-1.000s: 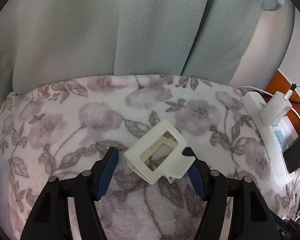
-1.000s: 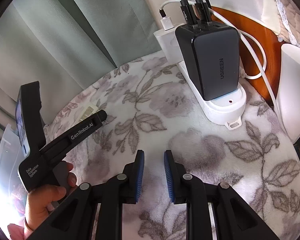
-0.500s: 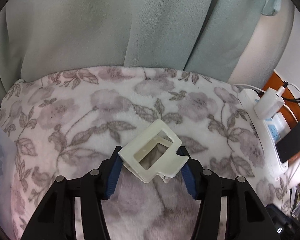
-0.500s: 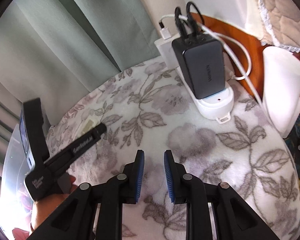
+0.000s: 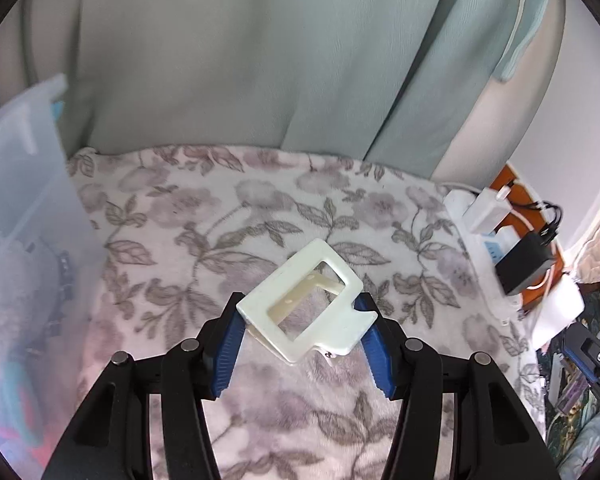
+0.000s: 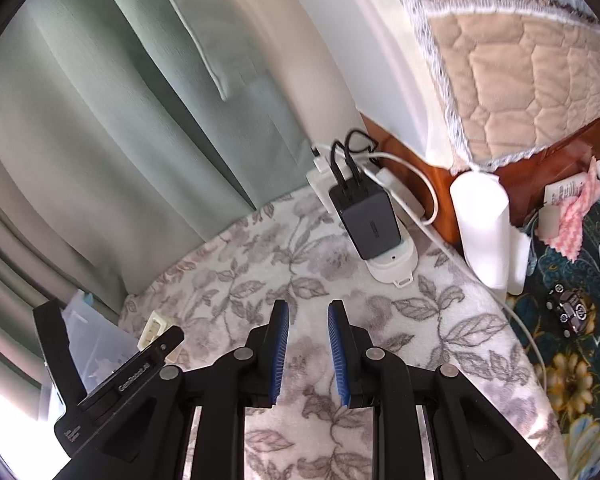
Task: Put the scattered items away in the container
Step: 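Lift the cream holder with the left gripper and carry it over the container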
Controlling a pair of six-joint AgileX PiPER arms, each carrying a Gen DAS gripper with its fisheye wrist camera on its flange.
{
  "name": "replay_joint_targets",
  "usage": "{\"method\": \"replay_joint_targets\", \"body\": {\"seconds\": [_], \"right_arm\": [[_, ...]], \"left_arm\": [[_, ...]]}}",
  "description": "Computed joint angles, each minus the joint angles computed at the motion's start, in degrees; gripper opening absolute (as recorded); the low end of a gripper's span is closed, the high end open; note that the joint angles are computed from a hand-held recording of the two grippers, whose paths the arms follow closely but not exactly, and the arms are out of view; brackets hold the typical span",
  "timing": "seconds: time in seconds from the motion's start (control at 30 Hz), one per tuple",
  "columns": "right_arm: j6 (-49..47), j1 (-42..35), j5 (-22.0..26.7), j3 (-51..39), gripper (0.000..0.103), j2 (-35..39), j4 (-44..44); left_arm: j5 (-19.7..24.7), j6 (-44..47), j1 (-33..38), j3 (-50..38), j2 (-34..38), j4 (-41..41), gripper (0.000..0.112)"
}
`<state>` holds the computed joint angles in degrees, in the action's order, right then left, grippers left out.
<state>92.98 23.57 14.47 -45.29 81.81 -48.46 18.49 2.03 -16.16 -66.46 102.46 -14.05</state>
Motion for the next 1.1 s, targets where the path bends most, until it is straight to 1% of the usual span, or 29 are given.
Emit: {"method": "replay_joint_targets", "body": {"seconds": [0.13, 0.17, 0.27, 0.37, 0.53, 0.63, 0.8, 0.83, 1.0, 1.1], "right_arm": [[1.09, 3.35, 4.05, 0.00, 0.023, -4.46, -0.93], [1.48, 4.36, 5.11, -0.16, 0.023, -5.33, -1.21], [1.21, 7.75, 8.17, -1.11, 0.023, -7.23, -1.30], [1.58, 11.76, 11.70, -2.51, 0.023, -8.59, -1.93], [5.65, 20.10, 18.19, -4.85, 0.023, -9.95, -5.62], [5.98, 23.93, 20.77, -7.07, 0.023, -9.34, -6.37], [4.89, 29.51, 23.96, -11.05, 0.023, -7.50, -6.90], [4.65, 30.57, 24.63, -11.87, 0.023, -7.01, -7.15], [3.52, 35.17, 27.53, -15.75, 0.025, -4.64, -7.82], [2.76, 37.16, 28.77, -17.65, 0.025, -3.31, -7.94]], "left_arm": [[0.80, 2.22, 1.75, 2.69, -6.41, -2.53, 0.057], [1.01, 1.58, 1.86, 3.92, -8.70, -2.15, 0.057], [1.32, 3.66, 3.30, 6.83, -14.34, -4.50, 0.057], [2.14, 8.85, 5.35, 9.31, -19.03, -9.48, 0.057], [4.56, 13.11, 8.93, 12.10, -26.62, -13.61, 0.057], [7.13, 16.83, 12.60, 13.04, -31.00, -17.04, 0.057], [10.11, 21.85, 18.44, 14.07, -36.19, -21.99, 0.057], [11.29, 23.45, 20.32, 14.14, -37.12, -23.50, 0.057], [16.92, 30.23, 30.13, 14.17, -39.65, -29.89, 0.057], [19.47, 33.54, 35.47, 14.46, -40.24, -32.71, 0.057]]}}
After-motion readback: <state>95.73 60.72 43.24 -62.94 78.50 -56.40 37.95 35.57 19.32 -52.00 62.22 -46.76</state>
